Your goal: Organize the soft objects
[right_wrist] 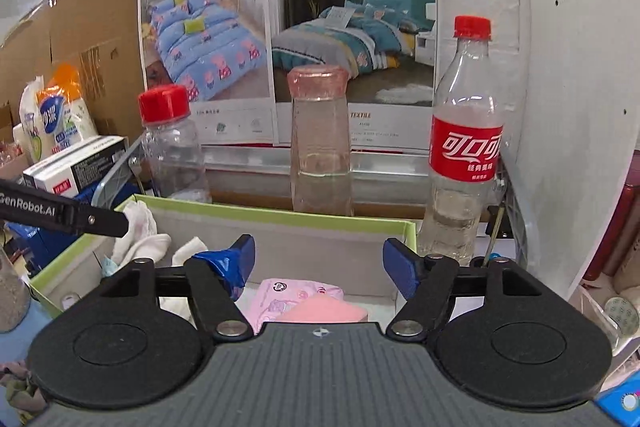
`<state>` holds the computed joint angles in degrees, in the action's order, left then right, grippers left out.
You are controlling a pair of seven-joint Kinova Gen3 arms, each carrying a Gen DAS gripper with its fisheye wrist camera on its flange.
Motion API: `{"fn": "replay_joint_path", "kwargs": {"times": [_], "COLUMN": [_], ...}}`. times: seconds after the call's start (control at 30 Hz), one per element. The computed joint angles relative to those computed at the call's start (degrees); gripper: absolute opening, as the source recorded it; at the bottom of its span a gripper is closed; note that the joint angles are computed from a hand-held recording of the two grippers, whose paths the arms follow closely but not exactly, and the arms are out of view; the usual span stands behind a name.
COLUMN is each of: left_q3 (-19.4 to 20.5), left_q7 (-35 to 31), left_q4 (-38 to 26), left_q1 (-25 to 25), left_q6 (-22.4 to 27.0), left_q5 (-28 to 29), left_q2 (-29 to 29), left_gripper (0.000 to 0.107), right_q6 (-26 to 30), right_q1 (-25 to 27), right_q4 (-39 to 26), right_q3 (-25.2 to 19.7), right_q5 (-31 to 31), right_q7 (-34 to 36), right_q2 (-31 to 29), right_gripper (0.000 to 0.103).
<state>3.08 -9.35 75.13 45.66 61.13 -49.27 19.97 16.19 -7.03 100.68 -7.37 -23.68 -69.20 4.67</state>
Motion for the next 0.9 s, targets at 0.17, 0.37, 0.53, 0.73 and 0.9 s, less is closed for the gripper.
{"fn": "replay_joint_path", "kwargs": {"times": [0.17,0.37,0.53,0.73,0.9], "left_q3": [1.18,6.45,11.46,15.16,14.66], "left_q7": [4.02,11.96,19.93,27.02,26.93], "left_q4": [4.37,12.94,19.99,26.59,26.71], "left_q1": [3.11,6.25,6.73,6.64,6.18], "left_q6": [3.13,10.70,14.99,14.51,14.04], "left_q5": [-3.25,-6.52,-3.02,4.40,5.96], "left_q2": [-3.70,-8.75,-11.13,-11.63,-9.48], "left_gripper": [0.068,0.070,0.071,0.071,0.071], "right_q6": [0.52,1.82,0.88,2.59,8.54], "right_q1": [-1.42,-4.42,-4.12,0.44,4.33], "right_q4": [1.26,7.89,17.57,28.47,32.04], "right_q3": [1.13,3.53,2.86,-0.56,-2.82], "right_q5": [3.02,6.24,9.71,11.39,13.81], "right_q7": [-2.43,-5.93,-13.29,-25.72,-33.87], "right_q2": [-3.51,-12.09,-21.85,-33.34,-39.06], "right_gripper": [0.059,0.061,0.062,0.063,0.063]}}
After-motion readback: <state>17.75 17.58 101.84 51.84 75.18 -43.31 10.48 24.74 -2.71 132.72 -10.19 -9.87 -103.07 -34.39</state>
